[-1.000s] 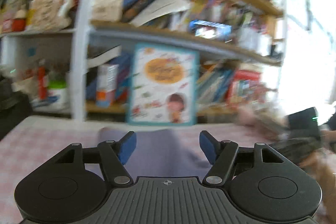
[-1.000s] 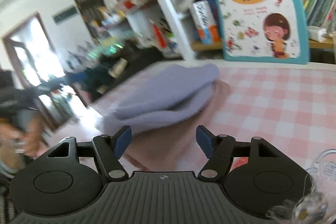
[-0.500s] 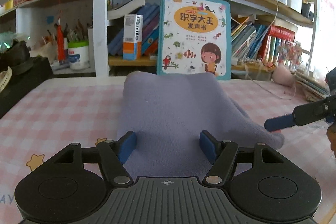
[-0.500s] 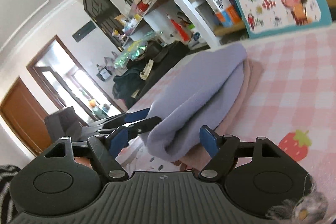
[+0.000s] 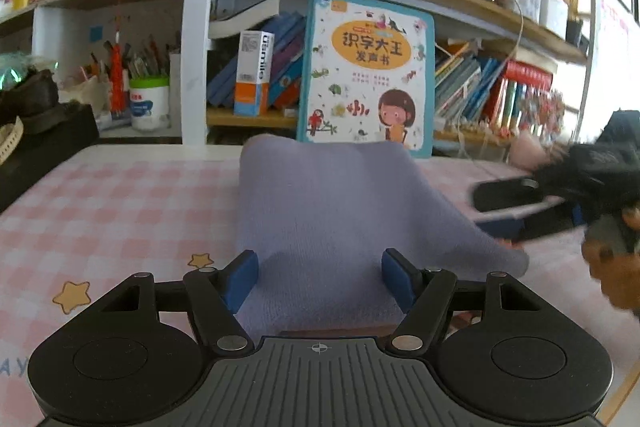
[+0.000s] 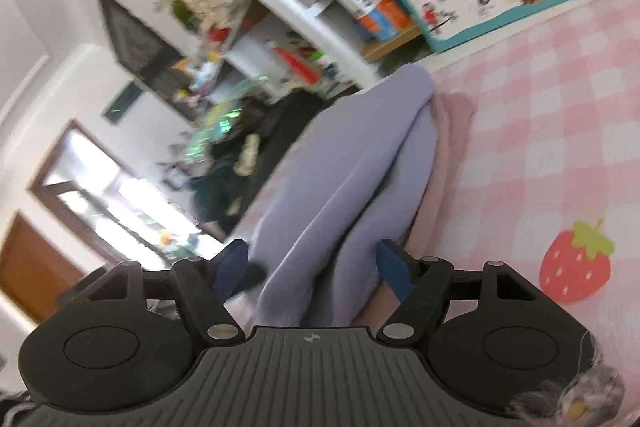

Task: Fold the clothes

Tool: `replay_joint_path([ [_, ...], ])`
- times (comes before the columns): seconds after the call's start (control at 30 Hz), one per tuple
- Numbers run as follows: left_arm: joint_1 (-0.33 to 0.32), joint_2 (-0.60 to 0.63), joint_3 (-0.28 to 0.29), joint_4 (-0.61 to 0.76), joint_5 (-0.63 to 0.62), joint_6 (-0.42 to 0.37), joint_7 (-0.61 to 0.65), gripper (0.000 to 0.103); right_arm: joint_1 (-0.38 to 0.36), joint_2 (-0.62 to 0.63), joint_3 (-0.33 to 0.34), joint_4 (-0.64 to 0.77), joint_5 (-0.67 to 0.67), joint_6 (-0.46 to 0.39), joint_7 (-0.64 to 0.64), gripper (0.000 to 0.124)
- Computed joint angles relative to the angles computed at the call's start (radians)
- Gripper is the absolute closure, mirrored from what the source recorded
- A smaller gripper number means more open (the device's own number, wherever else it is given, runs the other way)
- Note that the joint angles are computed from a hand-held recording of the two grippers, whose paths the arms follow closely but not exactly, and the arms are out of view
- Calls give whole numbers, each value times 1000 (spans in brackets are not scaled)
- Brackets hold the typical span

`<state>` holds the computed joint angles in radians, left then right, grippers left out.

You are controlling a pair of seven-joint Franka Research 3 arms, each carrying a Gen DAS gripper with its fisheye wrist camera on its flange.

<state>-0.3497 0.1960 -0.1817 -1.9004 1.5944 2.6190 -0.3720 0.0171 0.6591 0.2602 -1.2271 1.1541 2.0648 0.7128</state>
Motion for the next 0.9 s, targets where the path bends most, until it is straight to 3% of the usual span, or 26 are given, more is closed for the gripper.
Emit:
replay_joint_path([
  [0.03, 0, 2, 0, 1, -1, -2, 4, 32, 30, -14, -15, -12, -23, 66, 8, 88],
  [0.13, 7, -1, 4, 0, 3, 23, -29, 32, 98, -70, -35, -76, -84, 243, -19, 110],
  [0.2, 10, -1, 5, 0, 9, 30, -42, 32, 109, -132, -12, -164, -62, 369, -168, 112],
  [0.3, 13, -1, 6, -3, 24, 38, -60, 31, 89, -220, 49, -290, 110, 509, -515, 113],
  [0.33, 15, -1, 6, -3, 27, 43, -64, 30, 94, -227, 51, -300, 108, 535, -534, 113],
  [0.37, 17, 0, 7, -3, 29, 49, -68, 30, 124, -217, 18, -291, 68, 544, -483, 113],
  [0.43, 19, 2, 6, 0, 18, 52, -42, 29, 190, -162, -66, -230, -110, 509, -264, 112],
  [0.53, 22, -12, 8, -9, 6, 56, -13, 26, 148, -132, -35, -201, -110, 467, -213, 109],
  [0.57, 24, -23, 9, -17, 14, 53, -21, 25, 141, -136, -33, -200, -113, 458, -193, 104],
  [0.63, 35, -46, 11, -34, 28, 57, -43, 20, 137, -149, -38, -206, -122, 464, -140, 71],
  [0.67, 44, -57, 12, -42, 33, 64, -58, 20, 132, -153, -38, -207, -123, 462, -117, 66],
  [0.73, 72, -65, 17, -44, 24, 113, -91, 17, 121, -156, -39, -200, -121, 443, -68, 54],
  [0.8, 109, -46, 26, -26, -36, 212, -84, 17, 115, -143, -43, -173, -124, 406, 14, 48],
  [0.9, 146, 10, 41, 9, -171, 343, 6, 17, 107, -105, -46, -116, -143, 317, 159, 47],
])
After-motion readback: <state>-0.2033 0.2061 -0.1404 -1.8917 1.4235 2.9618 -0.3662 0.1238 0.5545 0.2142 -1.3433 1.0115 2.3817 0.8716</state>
